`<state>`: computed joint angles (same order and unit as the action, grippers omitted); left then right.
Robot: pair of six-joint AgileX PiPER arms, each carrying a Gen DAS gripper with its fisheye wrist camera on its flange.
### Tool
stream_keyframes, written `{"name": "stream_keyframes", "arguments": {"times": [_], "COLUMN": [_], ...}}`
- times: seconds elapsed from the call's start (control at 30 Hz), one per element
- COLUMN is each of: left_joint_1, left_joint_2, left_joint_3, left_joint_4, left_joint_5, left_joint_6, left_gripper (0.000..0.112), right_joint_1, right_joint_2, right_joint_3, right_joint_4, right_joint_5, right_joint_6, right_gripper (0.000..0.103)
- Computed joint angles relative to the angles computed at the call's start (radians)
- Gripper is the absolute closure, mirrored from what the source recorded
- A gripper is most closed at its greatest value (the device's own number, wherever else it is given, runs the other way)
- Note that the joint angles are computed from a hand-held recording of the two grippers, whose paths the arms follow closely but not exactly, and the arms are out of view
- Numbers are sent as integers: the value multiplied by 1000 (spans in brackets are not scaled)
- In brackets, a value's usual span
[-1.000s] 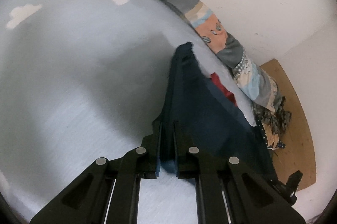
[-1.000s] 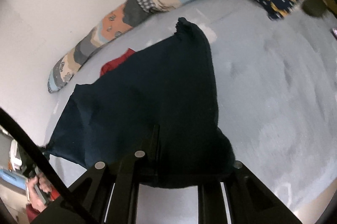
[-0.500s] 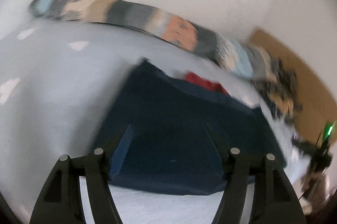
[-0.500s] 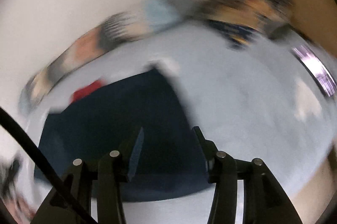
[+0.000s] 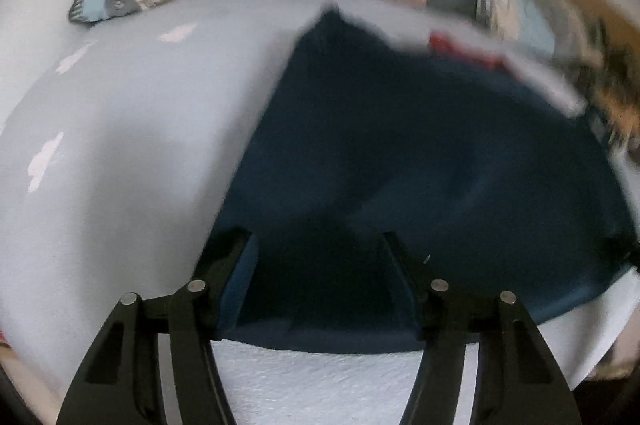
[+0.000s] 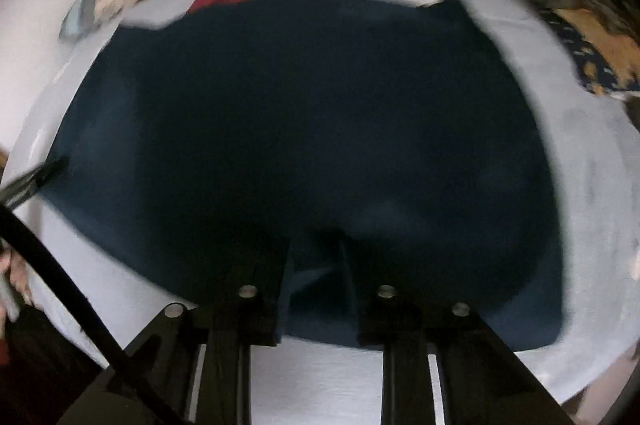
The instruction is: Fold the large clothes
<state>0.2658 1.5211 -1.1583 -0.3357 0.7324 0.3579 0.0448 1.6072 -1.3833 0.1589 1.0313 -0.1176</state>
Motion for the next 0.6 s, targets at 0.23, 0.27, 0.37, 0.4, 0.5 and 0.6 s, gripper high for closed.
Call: {"name": "stream_keyframes", "arguments": {"times": [0.23,0.27,0.37,0.4,0.5,0.6], "left_joint_1": [-193,-217,-264,-262,-238,-152], "left_joint_2": [233,299,467,522,661,721], "left_joint_3": [-347,-434,-644,-720,-870,-908], "left_joint_4": [95,108,185,193,262,150], "left_joint_5": [24,55,81,113,176,188], "left_joint_6": [-144,-167,-274,-280,-331,-296], "left_gripper": [39,39,39,39,36,34], "right_joint_1": [50,65,97,102,49,-53], "right_joint_2": [158,214,362,422,550,579], "right_joint_3": [-227,-295,-477,-553,-706,-752], "right_joint_4": [20,17,-9,-19,-34,6], "right_joint_5": [-75,-65,-33,-19,38,74], "right_joint_6": [128,145,189,203,231,250], "right_gripper": [69,69,68,68,68,74]}}
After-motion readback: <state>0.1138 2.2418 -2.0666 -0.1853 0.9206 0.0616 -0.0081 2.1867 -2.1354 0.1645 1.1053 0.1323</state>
